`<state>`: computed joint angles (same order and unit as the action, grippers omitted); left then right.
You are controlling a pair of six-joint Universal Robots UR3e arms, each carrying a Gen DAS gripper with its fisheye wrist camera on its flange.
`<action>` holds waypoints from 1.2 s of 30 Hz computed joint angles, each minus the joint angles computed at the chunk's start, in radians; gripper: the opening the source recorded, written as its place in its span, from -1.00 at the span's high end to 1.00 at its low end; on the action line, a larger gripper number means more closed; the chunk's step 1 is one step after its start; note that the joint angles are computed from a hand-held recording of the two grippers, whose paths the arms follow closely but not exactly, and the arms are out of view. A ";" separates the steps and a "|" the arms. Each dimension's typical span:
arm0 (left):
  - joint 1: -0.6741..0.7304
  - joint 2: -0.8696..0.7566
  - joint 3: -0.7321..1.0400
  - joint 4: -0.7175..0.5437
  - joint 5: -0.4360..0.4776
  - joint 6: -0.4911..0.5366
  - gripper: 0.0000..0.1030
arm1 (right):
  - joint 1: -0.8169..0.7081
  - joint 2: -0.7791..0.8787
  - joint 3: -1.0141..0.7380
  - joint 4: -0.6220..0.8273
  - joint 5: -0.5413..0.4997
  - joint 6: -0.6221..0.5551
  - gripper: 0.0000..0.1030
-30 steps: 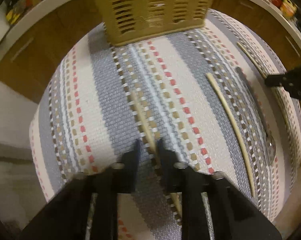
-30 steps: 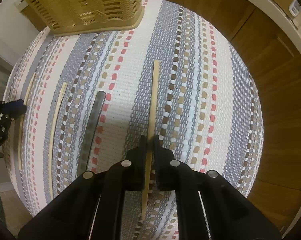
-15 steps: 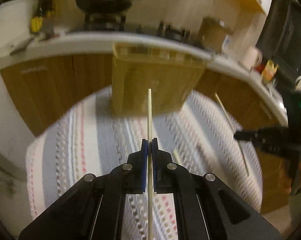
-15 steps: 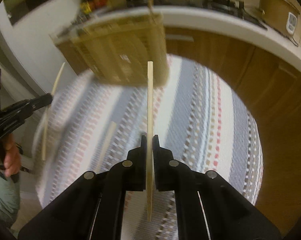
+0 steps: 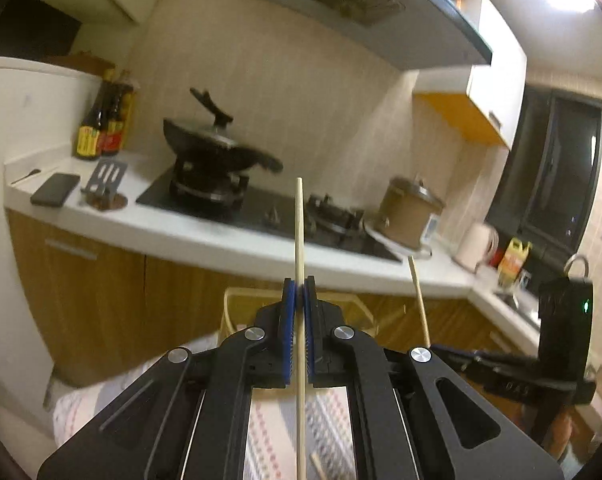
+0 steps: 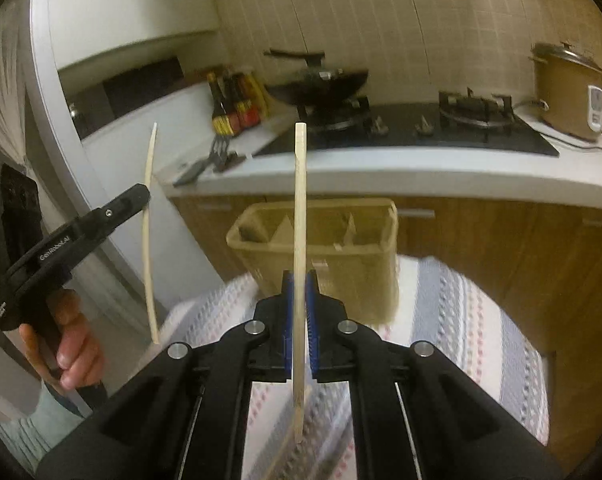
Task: Organize utensils
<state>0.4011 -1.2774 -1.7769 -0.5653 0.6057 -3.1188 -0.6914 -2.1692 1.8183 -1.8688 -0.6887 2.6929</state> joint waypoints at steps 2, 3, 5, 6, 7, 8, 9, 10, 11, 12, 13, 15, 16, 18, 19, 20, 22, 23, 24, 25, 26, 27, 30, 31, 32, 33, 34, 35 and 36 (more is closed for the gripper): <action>-0.020 -0.048 0.024 0.098 0.022 -0.076 0.96 | 0.047 0.056 0.004 -0.150 -0.014 0.104 0.91; -0.029 -0.074 0.036 0.138 0.033 -0.102 0.96 | 0.061 0.079 0.008 -0.213 -0.017 0.142 0.91; -0.059 -0.141 0.072 0.247 0.084 -0.179 0.96 | 0.101 0.141 0.018 -0.404 -0.029 0.254 0.91; -0.073 -0.165 0.087 0.283 0.110 -0.205 0.96 | 0.112 0.153 0.016 -0.455 -0.041 0.288 0.91; -0.093 -0.197 0.111 0.322 0.146 -0.236 0.96 | 0.139 0.184 0.012 -0.547 -0.076 0.345 0.91; -0.112 -0.225 0.132 0.354 0.180 -0.263 0.96 | 0.162 0.210 0.007 -0.624 -0.112 0.391 0.91; -0.123 -0.247 0.149 0.376 0.202 -0.279 0.96 | 0.177 0.235 0.002 -0.689 -0.138 0.425 0.91; -0.143 -0.282 0.181 0.404 0.243 -0.301 0.96 | 0.191 0.264 -0.008 -0.749 -0.159 0.455 0.91; -0.159 -0.305 0.200 0.425 0.272 -0.318 0.96 | 0.201 0.290 -0.018 -0.796 -0.175 0.479 0.91; -0.172 -0.330 0.225 0.441 0.295 -0.334 0.96 | 0.215 0.330 -0.037 -0.861 -0.203 0.513 0.91; -0.190 -0.366 0.262 0.453 0.323 -0.349 0.96 | 0.225 0.358 -0.054 -0.892 -0.223 0.528 0.91; -0.222 -0.416 0.315 0.469 0.387 -0.367 0.96 | 0.237 0.420 -0.082 -0.970 -0.250 0.561 0.91; -0.245 -0.447 0.344 0.479 0.436 -0.382 0.96 | 0.239 0.448 -0.092 -1.004 -0.256 0.575 0.91; -0.274 -0.495 0.381 0.508 0.497 -0.397 0.96 | 0.247 0.504 -0.114 -1.063 -0.282 0.602 0.91; -0.286 -0.514 0.391 0.527 0.525 -0.396 0.96 | 0.251 0.532 -0.120 -1.096 -0.297 0.614 0.91; -0.302 -0.537 0.405 0.545 0.553 -0.390 0.96 | 0.259 0.558 -0.126 -1.127 -0.320 0.616 0.91; -0.316 -0.578 0.432 0.557 0.575 -0.380 0.96 | 0.271 0.605 -0.142 -1.162 -0.340 0.606 0.91; -0.322 -0.594 0.440 0.564 0.585 -0.377 0.96 | 0.270 0.618 -0.147 -1.167 -0.336 0.604 0.91; -0.328 -0.616 0.454 0.567 0.593 -0.372 0.96 | 0.271 0.639 -0.148 -1.185 -0.340 0.601 0.91; -0.329 -0.631 0.464 0.565 0.592 -0.374 0.96 | 0.271 0.656 -0.146 -1.205 -0.344 0.600 0.91; -0.330 -0.648 0.474 0.566 0.590 -0.380 0.96 | 0.269 0.671 -0.143 -1.225 -0.342 0.601 0.91; -0.329 -0.661 0.480 0.571 0.590 -0.388 0.96 | 0.265 0.679 -0.136 -1.240 -0.337 0.602 0.91; -0.335 -0.701 0.500 0.580 0.594 -0.397 0.96 | 0.264 0.708 -0.123 -1.283 -0.335 0.597 0.91; -0.339 -0.715 0.509 0.582 0.598 -0.394 0.96 | 0.265 0.713 -0.117 -1.293 -0.336 0.592 0.91; -0.341 -0.726 0.512 0.586 0.597 -0.393 0.96 | 0.267 0.714 -0.107 -1.306 -0.338 0.590 0.91; -0.343 -0.731 0.510 0.592 0.595 -0.391 0.96 | 0.266 0.721 -0.101 -1.319 -0.334 0.586 0.91; -0.346 -0.739 0.506 0.605 0.599 -0.387 0.96 | 0.266 0.727 -0.095 -1.330 -0.335 0.582 0.91; -0.349 -0.746 0.503 0.612 0.598 -0.379 0.96 | 0.265 0.730 -0.089 -1.341 -0.333 0.581 0.91; -0.351 -0.749 0.500 0.614 0.599 -0.374 0.96 | 0.264 0.736 -0.082 -1.355 -0.328 0.579 0.91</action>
<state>0.0496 -2.0269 -1.2770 0.0483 1.2044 -3.4928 -0.4274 -1.4334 1.7367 -3.2241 -1.0166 3.2715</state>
